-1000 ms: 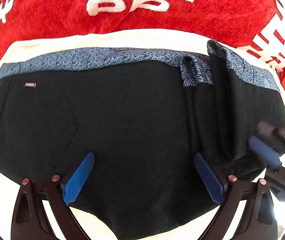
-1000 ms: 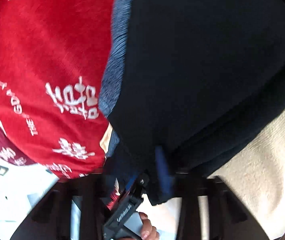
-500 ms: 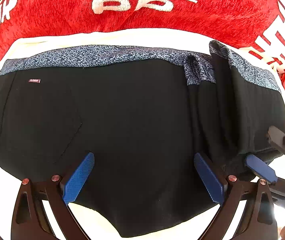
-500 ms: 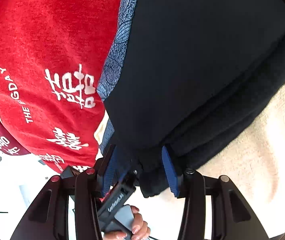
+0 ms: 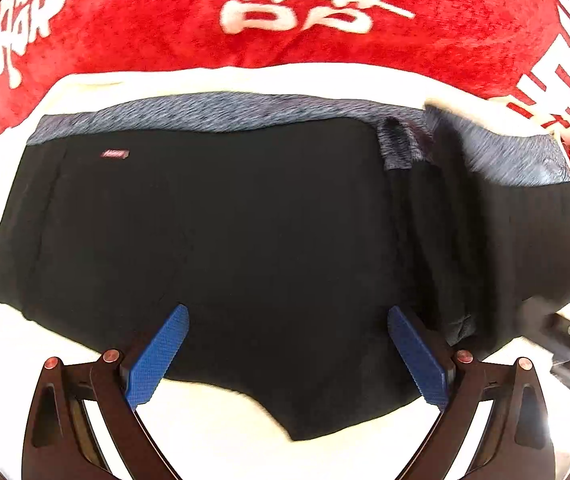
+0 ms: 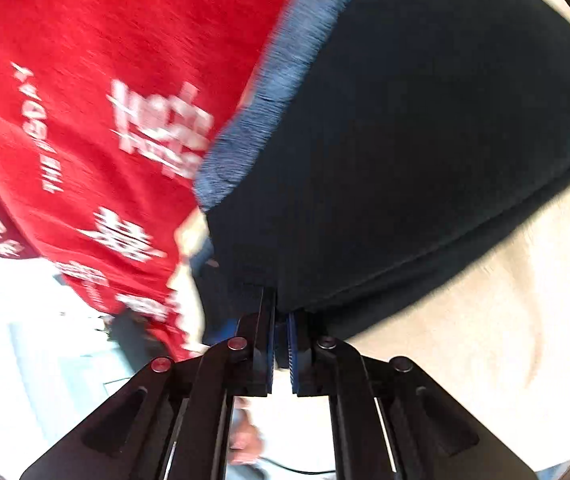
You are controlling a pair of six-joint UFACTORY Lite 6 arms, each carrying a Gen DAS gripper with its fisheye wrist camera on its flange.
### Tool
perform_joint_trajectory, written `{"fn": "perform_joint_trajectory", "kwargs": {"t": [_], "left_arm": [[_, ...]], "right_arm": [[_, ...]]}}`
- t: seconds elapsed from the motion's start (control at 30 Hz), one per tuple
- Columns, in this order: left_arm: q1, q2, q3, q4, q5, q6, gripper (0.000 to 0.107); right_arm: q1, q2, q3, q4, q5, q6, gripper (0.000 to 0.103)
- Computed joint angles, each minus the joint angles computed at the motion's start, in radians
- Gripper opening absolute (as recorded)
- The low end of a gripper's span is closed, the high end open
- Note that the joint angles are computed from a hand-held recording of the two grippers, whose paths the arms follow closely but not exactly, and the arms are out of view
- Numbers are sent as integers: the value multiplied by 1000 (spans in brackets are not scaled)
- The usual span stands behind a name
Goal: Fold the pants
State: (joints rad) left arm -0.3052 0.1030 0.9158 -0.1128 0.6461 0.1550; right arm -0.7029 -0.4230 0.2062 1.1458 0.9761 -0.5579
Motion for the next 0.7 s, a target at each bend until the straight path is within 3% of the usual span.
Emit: {"fn": "perform_joint_trajectory", "kwargs": {"t": [0.1,0.17,0.33,0.4,0.47,0.6,0.7], "left_arm": [[20,-18,-1,17,14,-1,101],[25,-37,6,24,27,2,101],[-35,-49,104,2,86,-16,101],[-80,-31,167,-34,94,-9,101],[-134,13,237,-58,95,-22,101],[-263,152,375,-77,52,-94,101],[-334,240,440,-17,22,-200,101]], "right_arm": [[100,142,-31,140,-123,-152,5],[103,207,-16,195,-121,-214,6],[59,79,94,-169,21,2,17],[-48,-47,159,-318,116,33,17],[-159,-68,245,-399,139,22,17],[-269,153,488,-484,39,-9,17],[-176,314,621,-523,-83,-12,17]]}}
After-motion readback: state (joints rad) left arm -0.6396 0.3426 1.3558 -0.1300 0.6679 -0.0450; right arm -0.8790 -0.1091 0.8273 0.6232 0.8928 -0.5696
